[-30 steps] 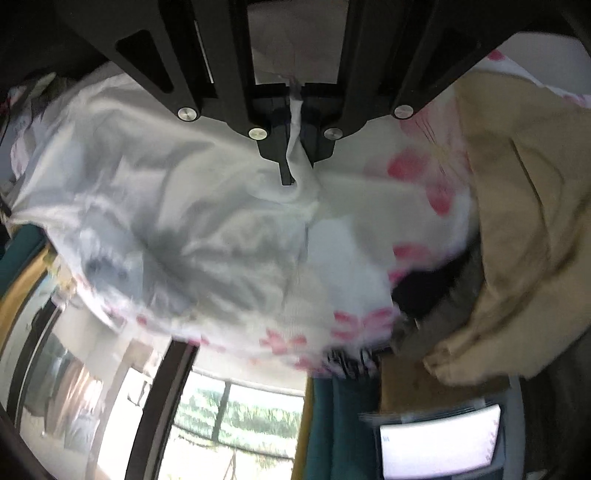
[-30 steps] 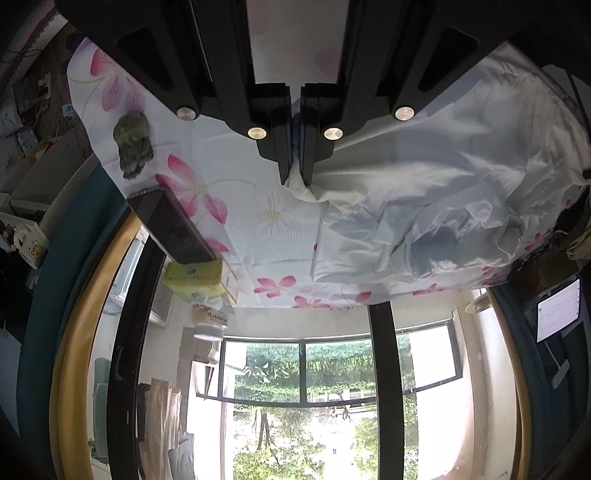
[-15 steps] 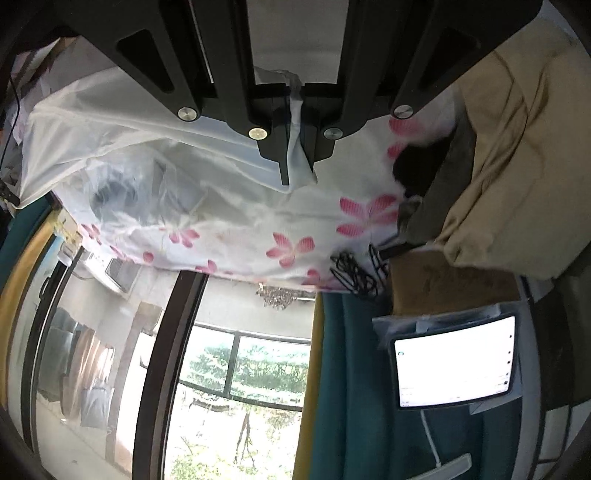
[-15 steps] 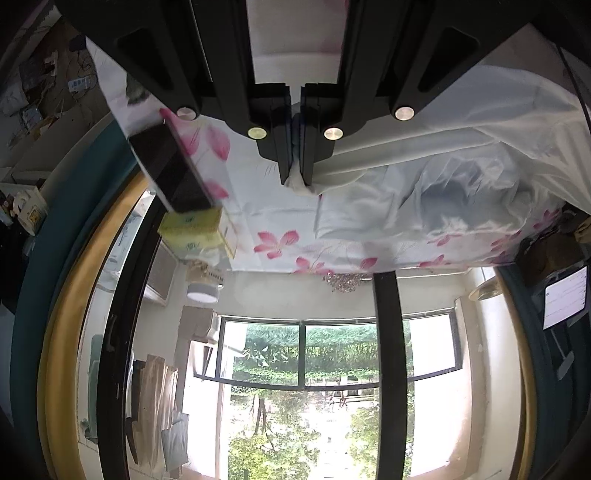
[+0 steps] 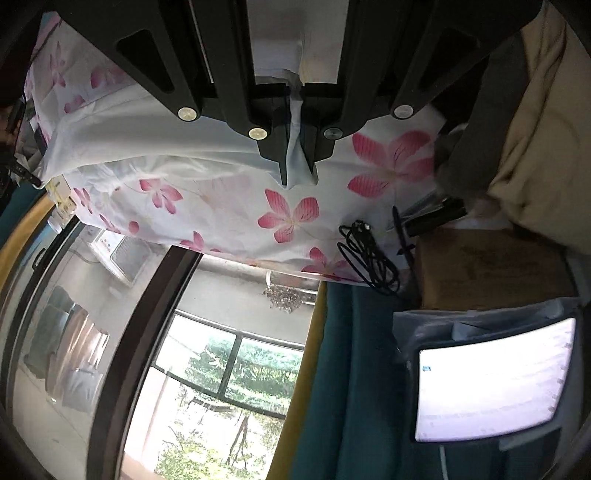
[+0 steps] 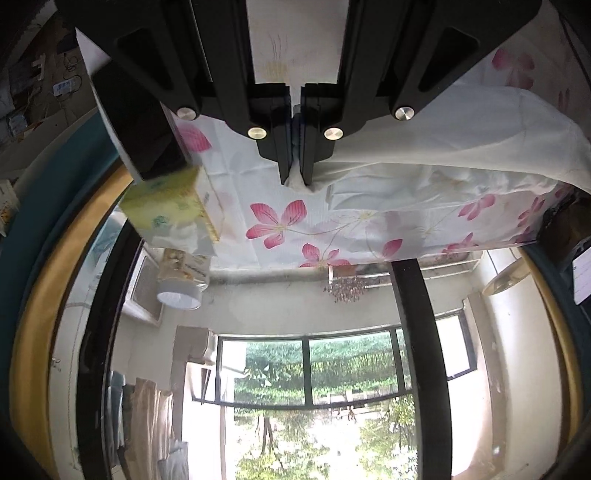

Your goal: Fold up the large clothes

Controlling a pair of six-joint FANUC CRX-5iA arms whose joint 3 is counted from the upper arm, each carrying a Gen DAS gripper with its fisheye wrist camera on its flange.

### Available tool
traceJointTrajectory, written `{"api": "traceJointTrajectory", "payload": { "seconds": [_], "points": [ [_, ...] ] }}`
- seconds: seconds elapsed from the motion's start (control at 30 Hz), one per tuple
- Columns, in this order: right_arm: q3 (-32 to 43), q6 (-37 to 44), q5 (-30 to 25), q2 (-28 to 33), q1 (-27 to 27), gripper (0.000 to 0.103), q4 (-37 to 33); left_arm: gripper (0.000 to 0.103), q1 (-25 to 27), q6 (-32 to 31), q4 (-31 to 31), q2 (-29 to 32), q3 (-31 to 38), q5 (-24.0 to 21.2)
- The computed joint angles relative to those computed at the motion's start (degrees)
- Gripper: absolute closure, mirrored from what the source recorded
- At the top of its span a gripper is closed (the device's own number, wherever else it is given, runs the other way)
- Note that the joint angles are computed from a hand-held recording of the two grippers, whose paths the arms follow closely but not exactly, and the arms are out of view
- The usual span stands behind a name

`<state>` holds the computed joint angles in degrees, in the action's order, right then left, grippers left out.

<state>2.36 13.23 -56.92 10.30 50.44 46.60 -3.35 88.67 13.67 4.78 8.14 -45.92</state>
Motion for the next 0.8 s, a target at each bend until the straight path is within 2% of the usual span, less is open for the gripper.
{"api": "traceJointTrajectory", "payload": {
  "seconds": [0.27,0.43,0.53,0.57,0.63,0.67,0.7,0.73,0.77,0.8],
  "points": [
    [11.28,10.35,1.20,8.17,-5.43,0.100,-12.85,0.100,1.22,-0.05,4.45,9.64,5.87,-1.72],
    [17.23,14.97,1.85,13.06,-8.86,0.100,-22.09,0.100,1.60,2.34,5.34,14.29,8.10,-2.32],
    [20.76,16.59,0.44,16.13,-10.16,0.097,-25.88,0.099,2.01,4.33,6.23,16.34,8.92,-2.03],
    [19.68,15.14,1.91,15.94,-10.05,0.094,-24.16,0.099,2.09,4.64,6.31,16.67,9.16,-1.93],
    [20.95,14.40,1.02,16.81,-10.20,0.088,-23.64,0.095,1.96,5.50,5.81,17.41,10.18,-1.73],
    [21.33,14.01,0.71,17.06,-10.24,0.078,-23.25,0.092,1.87,6.12,5.23,17.52,10.59,-1.57],
    [21.48,13.08,0.30,17.27,-10.17,0.071,-22.08,0.081,1.82,6.99,4.57,17.35,10.68,-1.00],
    [21.59,12.46,0.02,17.39,-10.11,0.053,-21.13,0.069,1.90,7.65,4.38,16.99,10.42,-0.19],
    [21.49,11.46,-0.38,17.35,-9.91,0.042,-19.95,0.064,2.07,8.26,4.31,16.33,9.74,0.90],
    [20.52,9.59,-0.55,16.74,-9.55,0.041,-17.87,0.058,2.36,8.66,4.39,15.48,8.93,2.07]
  ]
}}
